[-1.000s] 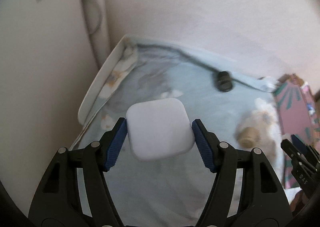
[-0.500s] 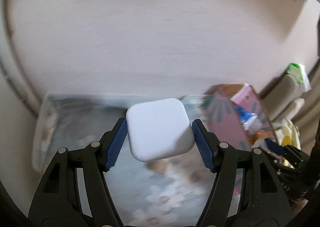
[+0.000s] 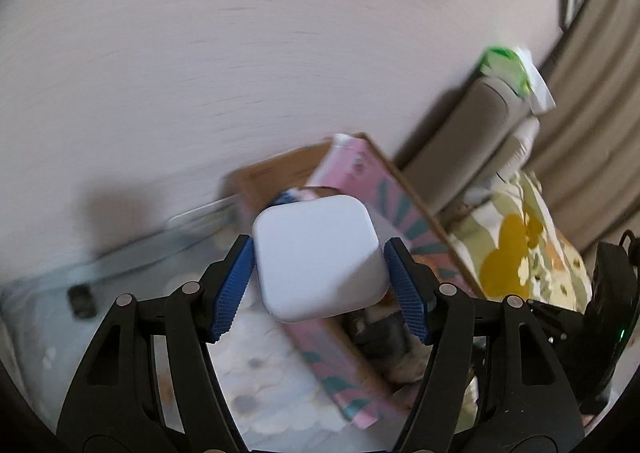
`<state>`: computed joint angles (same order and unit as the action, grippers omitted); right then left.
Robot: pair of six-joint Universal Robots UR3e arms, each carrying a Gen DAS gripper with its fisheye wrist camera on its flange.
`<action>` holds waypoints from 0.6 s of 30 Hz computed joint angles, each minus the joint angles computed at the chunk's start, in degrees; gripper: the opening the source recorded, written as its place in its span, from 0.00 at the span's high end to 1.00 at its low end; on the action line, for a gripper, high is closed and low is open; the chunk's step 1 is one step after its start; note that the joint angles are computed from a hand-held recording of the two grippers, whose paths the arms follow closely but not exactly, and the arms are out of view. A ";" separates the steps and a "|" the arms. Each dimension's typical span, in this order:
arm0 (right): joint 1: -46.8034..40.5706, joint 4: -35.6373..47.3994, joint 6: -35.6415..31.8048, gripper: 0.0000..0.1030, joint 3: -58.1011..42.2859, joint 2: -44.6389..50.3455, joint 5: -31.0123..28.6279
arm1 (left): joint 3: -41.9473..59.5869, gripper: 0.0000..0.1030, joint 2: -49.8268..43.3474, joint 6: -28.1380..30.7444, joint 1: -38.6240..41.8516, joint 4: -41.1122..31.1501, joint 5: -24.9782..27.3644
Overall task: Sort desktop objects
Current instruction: 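Carry white pad and clear ring into the cardboard box and release both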
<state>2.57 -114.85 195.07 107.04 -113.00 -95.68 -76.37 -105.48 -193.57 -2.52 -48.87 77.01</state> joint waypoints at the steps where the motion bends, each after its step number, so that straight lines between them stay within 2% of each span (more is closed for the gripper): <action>1: -0.85 0.23 -0.37 0.62 0.69 -0.65 0.44 | 4.00 0.38 -2.72 0.52 -1.04 -1.83 0.41; 5: -3.32 -0.10 -1.25 0.62 2.53 -1.64 2.68 | 16.48 0.38 -10.73 1.71 -3.38 -8.40 0.92; 9: -3.46 -0.41 -1.32 0.62 2.78 -0.97 3.68 | 21.90 0.38 -15.15 2.12 -4.34 -10.94 1.02; 18: -4.32 -1.40 -1.19 0.62 2.77 0.30 5.08 | 22.64 0.38 -16.36 3.47 -4.46 -12.18 0.68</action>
